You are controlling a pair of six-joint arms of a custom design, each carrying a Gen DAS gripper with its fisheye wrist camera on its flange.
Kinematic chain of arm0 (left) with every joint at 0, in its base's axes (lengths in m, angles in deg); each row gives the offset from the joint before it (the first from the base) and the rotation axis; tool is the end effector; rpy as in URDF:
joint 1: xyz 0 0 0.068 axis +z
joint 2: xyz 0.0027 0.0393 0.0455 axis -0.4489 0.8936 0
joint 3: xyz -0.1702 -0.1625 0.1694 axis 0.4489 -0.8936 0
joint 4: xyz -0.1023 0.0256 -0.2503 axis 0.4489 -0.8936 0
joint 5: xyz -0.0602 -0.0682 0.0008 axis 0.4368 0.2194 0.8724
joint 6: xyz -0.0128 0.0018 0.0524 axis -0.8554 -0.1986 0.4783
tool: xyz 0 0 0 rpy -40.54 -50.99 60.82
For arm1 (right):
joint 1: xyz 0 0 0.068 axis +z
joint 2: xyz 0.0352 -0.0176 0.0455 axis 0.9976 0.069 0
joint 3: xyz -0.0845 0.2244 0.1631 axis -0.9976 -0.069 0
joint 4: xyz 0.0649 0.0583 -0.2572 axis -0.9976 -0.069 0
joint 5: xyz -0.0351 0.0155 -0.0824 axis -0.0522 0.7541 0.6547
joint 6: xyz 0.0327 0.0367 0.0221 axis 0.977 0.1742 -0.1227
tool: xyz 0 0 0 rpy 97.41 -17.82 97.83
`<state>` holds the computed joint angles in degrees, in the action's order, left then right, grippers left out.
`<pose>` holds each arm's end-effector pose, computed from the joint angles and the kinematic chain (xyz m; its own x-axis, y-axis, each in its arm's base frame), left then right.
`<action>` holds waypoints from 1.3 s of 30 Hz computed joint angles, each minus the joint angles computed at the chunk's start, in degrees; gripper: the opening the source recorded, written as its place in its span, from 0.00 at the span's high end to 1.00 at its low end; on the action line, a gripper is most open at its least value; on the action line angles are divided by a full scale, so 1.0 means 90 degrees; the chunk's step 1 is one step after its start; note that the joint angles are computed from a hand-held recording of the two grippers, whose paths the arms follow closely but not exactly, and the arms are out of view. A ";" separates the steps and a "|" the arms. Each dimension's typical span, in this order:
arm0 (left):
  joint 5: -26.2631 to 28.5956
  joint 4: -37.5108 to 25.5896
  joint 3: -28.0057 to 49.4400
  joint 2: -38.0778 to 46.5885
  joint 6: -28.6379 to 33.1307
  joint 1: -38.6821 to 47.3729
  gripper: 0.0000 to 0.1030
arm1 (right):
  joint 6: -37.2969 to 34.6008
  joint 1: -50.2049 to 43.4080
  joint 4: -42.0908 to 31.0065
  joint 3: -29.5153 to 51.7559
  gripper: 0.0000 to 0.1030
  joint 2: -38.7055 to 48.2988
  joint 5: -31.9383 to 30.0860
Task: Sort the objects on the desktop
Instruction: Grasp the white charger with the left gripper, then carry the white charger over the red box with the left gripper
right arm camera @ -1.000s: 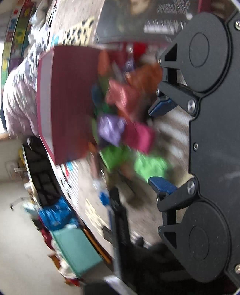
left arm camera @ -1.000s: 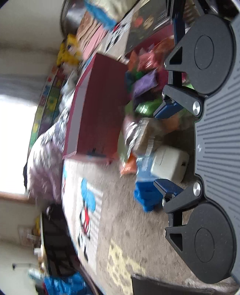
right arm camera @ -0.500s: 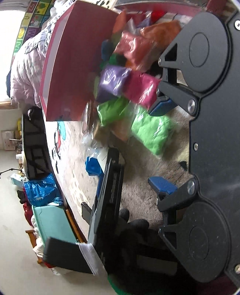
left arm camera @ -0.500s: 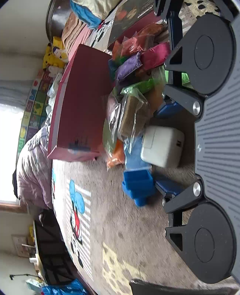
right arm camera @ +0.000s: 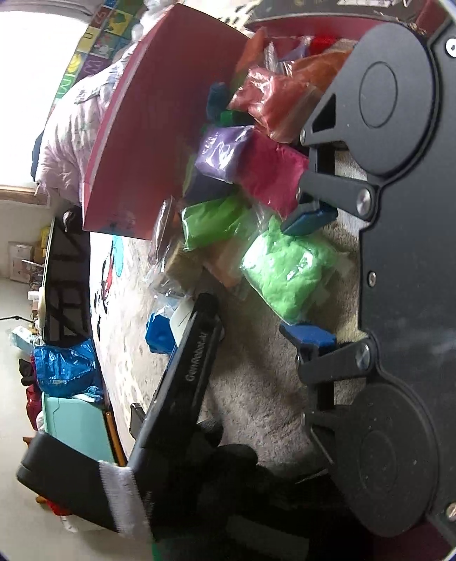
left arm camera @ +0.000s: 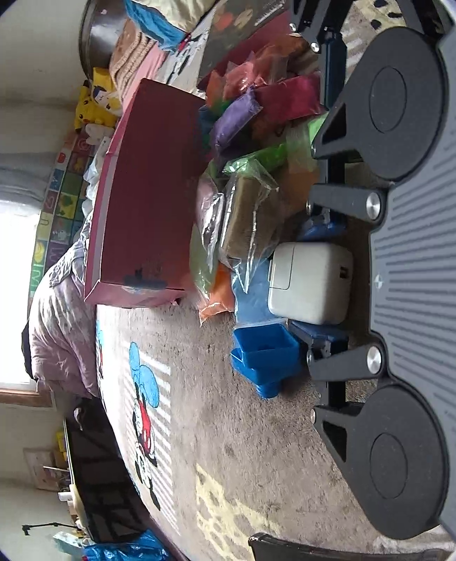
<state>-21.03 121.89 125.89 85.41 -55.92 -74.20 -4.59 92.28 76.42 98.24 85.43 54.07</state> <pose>0.2463 -0.2404 0.0332 -0.6148 -0.0368 -0.7878 0.0214 0.9978 -0.0633 0.2448 0.0427 0.0224 -0.3830 -0.4629 -0.7994 -0.6888 0.7197 -0.0868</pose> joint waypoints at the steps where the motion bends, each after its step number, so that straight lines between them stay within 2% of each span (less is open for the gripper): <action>1: -0.0028 -0.0049 -0.0003 -0.0021 -0.0024 -0.0025 0.56 | 0.0022 -0.0028 -0.0023 0.0001 0.51 -0.0010 -0.0041; 5: -0.0133 -0.0246 -0.0060 -0.0143 -0.0194 -0.0125 0.56 | 0.0112 -0.0296 -0.0504 0.0066 0.54 -0.0244 -0.0442; 12: -0.0315 -0.0433 -0.0333 -0.0436 -0.0787 -0.0263 0.56 | 0.0205 -0.1406 -0.1770 0.0172 0.55 -0.0657 -0.1782; 15: -0.0342 -0.0510 -0.0417 -0.0564 -0.1037 -0.0304 0.56 | -0.0056 -0.1747 -0.1790 0.0042 0.55 -0.0696 -0.1873; 20: -0.0481 -0.0786 -0.0496 -0.0903 -0.1433 -0.0445 0.56 | -0.0581 -0.1810 -0.1393 -0.0316 0.55 -0.0712 -0.1594; 27: -0.0679 -0.1188 -0.0433 -0.1343 -0.1645 -0.0681 0.56 | -0.0877 -0.1707 -0.0134 -0.0643 0.51 -0.0026 -0.1382; 30: -0.0720 -0.1365 -0.0342 -0.1454 -0.1686 -0.0734 0.56 | -0.0923 -0.1775 0.0102 -0.0590 0.47 0.0258 -0.1509; 32: -0.0721 -0.1478 -0.0265 -0.1520 -0.1725 -0.0733 0.56 | -0.0961 -0.1853 0.0191 -0.0531 0.48 0.0438 -0.1647; 39: -0.0781 -0.1892 0.0164 -0.1758 -0.1487 -0.0631 0.56 | -0.1121 -0.2193 -0.0450 -0.0240 0.51 0.0402 -0.2251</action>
<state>-28.06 104.86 127.37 69.59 -69.31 -79.88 -14.68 72.55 72.38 96.08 89.04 33.81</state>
